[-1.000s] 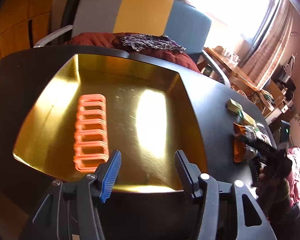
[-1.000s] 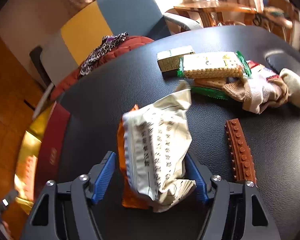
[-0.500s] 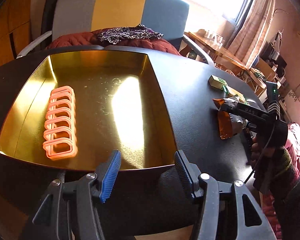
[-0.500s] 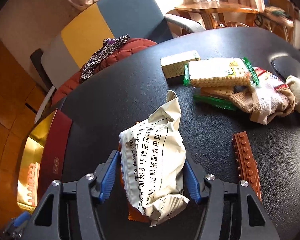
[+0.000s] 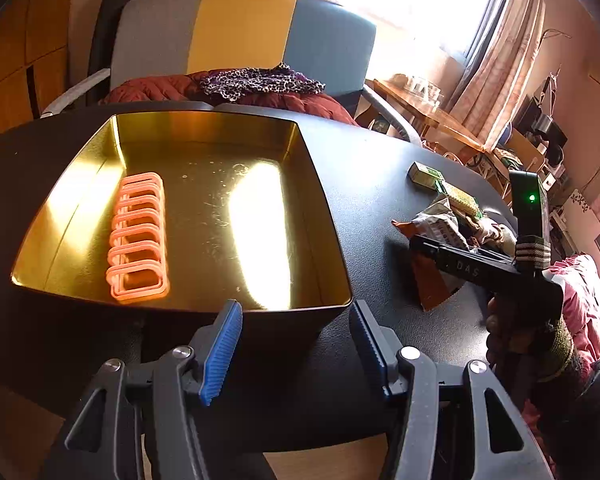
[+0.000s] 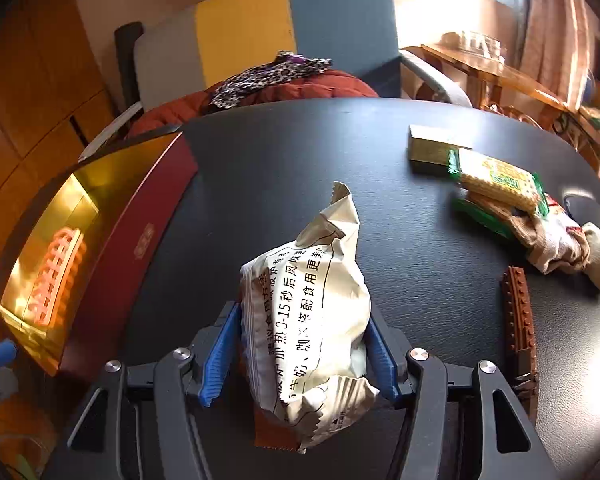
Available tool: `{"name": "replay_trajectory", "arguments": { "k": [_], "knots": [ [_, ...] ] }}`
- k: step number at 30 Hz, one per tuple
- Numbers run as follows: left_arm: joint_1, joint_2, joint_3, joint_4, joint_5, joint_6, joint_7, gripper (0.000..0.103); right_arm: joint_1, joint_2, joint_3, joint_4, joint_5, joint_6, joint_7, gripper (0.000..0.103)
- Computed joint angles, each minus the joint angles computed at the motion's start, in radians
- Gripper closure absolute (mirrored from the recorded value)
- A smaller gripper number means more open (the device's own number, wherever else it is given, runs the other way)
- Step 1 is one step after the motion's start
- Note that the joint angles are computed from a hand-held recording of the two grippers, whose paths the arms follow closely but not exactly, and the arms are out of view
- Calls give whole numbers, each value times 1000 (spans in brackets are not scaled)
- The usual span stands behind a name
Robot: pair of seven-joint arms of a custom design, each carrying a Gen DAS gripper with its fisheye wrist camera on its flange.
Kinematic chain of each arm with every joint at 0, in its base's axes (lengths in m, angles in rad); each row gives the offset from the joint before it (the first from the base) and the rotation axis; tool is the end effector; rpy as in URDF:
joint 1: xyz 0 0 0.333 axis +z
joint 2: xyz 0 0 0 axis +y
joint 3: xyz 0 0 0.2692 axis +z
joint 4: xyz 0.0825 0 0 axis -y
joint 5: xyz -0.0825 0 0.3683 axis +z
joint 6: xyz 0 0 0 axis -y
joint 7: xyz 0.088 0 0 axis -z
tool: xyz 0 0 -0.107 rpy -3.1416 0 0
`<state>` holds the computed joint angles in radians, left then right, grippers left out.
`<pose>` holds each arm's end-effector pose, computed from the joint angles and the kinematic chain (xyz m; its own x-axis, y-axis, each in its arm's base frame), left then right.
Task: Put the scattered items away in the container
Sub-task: 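Carry the white snack bag over the gold tray with the right tool, then open the right tool to drop the bag into the tray and withdraw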
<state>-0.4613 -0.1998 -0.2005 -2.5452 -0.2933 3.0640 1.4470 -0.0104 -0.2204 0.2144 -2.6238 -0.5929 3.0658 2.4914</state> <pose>0.3948 -0.2788 0.3885 -0.3352 -0.9097 0.2451 -0.7824 0.1238 -0.6104 0.4378 0.1347 0.3531 -0.0843 -0.9885 -0.1252 -0.7768 0.1439 -0.6131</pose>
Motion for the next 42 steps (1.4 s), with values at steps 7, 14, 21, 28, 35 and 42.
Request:
{"name": "replay_trajectory", "arguments": {
  "k": [7, 14, 21, 28, 35, 42],
  "knots": [
    [-107, -62, 96, -95, -94, 57, 100, 46, 29, -1, 24, 31, -21, -19, 5, 43],
    [-176, -81, 178, -135, -143, 105, 142, 46, 77, 9, 23, 111, -34, -19, -3, 43],
    [-271, -80, 275, -144, -151, 137, 168, 46, 223, 119, -15, 272, 78, -8, -176, 43],
    [-313, -81, 327, -155, -135, 155, 164, 46, 363, 346, -49, 501, 401, -113, -521, 43],
    [-308, -69, 346, -157, -119, 152, 131, 46, 413, 456, -73, 597, 508, -163, -632, 42],
    [-289, -59, 322, -150, -103, 148, 118, 46, 442, 459, -109, 585, 516, -138, -621, 38]
  ]
}}
